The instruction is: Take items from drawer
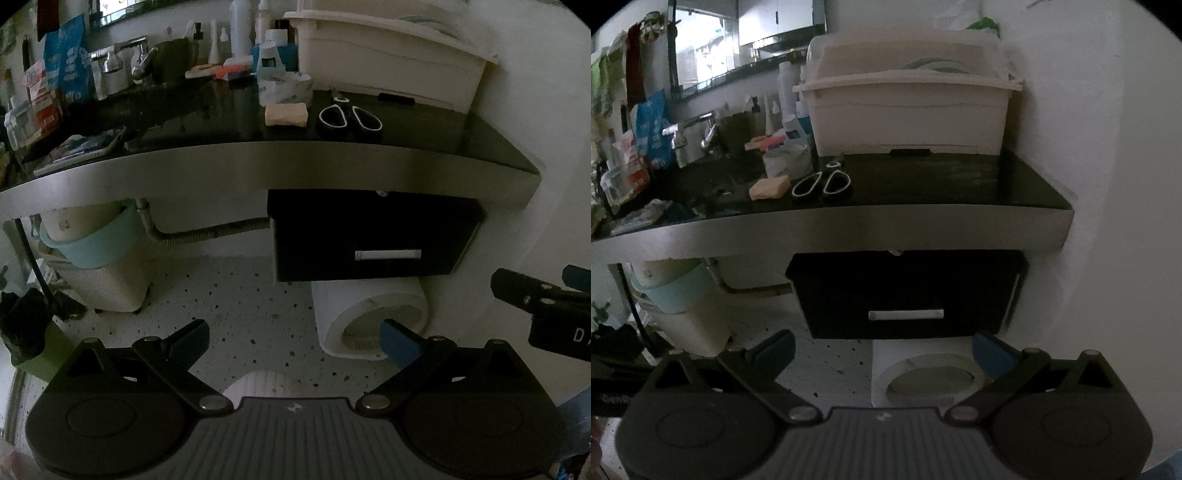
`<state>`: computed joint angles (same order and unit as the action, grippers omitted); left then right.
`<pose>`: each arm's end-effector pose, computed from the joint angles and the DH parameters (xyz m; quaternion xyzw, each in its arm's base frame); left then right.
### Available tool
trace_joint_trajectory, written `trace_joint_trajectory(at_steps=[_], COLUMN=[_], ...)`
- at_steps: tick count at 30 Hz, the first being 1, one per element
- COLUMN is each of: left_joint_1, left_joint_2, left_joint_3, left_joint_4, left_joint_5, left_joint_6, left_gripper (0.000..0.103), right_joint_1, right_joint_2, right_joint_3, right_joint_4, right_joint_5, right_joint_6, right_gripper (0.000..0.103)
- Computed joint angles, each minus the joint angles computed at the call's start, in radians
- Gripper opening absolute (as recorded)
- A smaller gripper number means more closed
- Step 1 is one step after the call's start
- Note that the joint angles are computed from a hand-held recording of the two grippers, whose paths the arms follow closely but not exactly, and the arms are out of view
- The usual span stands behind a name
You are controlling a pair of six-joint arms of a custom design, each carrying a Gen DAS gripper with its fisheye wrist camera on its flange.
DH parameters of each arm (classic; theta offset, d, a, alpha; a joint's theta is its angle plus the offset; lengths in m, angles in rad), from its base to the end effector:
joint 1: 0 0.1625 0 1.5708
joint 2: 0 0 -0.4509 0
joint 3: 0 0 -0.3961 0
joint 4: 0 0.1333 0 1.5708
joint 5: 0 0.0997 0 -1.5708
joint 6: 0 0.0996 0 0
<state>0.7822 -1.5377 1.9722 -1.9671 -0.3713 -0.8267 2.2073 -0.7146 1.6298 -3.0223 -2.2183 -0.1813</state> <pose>-0.1758 -0.4934 0.4065 -0.0049 0.8254 -0.3969 0.4015 0.4799 -0.5261 0.1267 0.2861 -0.8723 0.3139 0.2422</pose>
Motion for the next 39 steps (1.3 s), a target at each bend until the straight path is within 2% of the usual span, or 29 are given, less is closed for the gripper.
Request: trace_joint_trajectory(at_steps=[3, 9, 13, 17, 20, 22, 24, 26, 28, 32, 35, 39], left_joint_1=[0.002, 0.01, 0.019, 0.023, 0.03, 0.032, 0.026, 0.018, 0.014, 0.012, 0.013, 0.024], left_joint_2=[0.003, 0.009, 0.011, 0.012, 0.013, 0.018, 0.022, 0.024, 0.021, 0.013, 0.014, 0.006], left_joint_3=[-0.002, -0.004, -0.008, -0.005, 0.004, 0.01, 0.025, 0.042, 0.06, 0.088, 0.127, 0.134], left_joint_4=[0.009, 0.003, 0.018, 0.023, -0.035, -0.065, -0.076, -0.091, -0.143, -0.248, -0.427, -0.471], left_joint_5=[0.0, -0.019, -0.037, -0.033, -0.04, -0.035, 0.001, 0.037, 0.052, 0.05, 0.037, 0.004], left_joint_6=[-0.008, -0.02, -0.046, -0.059, -0.015, 0.012, 0.013, 0.012, 0.021, 0.069, 0.216, 0.265], left_gripper=[0.1, 0.1, 0.099, 0.1, 0.1, 0.1, 0.099, 0.1, 0.099, 0.1, 0.1, 0.1], right_joint_1=[-0.004, -0.007, -0.027, -0.037, -0.051, -0.073, -0.096, -0.121, -0.138, -0.151, -0.168, -0.179], right_joint_2=[0.005, 0.045, 0.061, 0.092, 0.114, 0.118, 0.121, 0.13, 0.148, 0.191, 0.214, 0.273], right_joint_3=[0.001, -0.017, -0.016, -0.011, -0.008, -0.003, 0.004, 0.018, 0.012, -0.046, -0.084, -0.155], right_joint_4=[-0.027, -0.082, -0.108, -0.185, -0.235, -0.238, -0.245, -0.291, -0.309, -0.259, -0.204, -0.192], right_joint_5=[0.005, -0.043, -0.004, 0.007, 0.03, 0.078, 0.134, 0.194, 0.219, 0.179, 0.184, 0.15], right_joint_6=[-0.027, -0.119, -0.19, -0.296, -0.346, -0.346, -0.356, -0.411, -0.495, -0.577, -0.642, -0.772], right_gripper=[0.103, 0.103, 0.103, 0.103, 0.103, 0.103, 0.103, 0.103, 0.103, 0.103, 0.102, 0.098])
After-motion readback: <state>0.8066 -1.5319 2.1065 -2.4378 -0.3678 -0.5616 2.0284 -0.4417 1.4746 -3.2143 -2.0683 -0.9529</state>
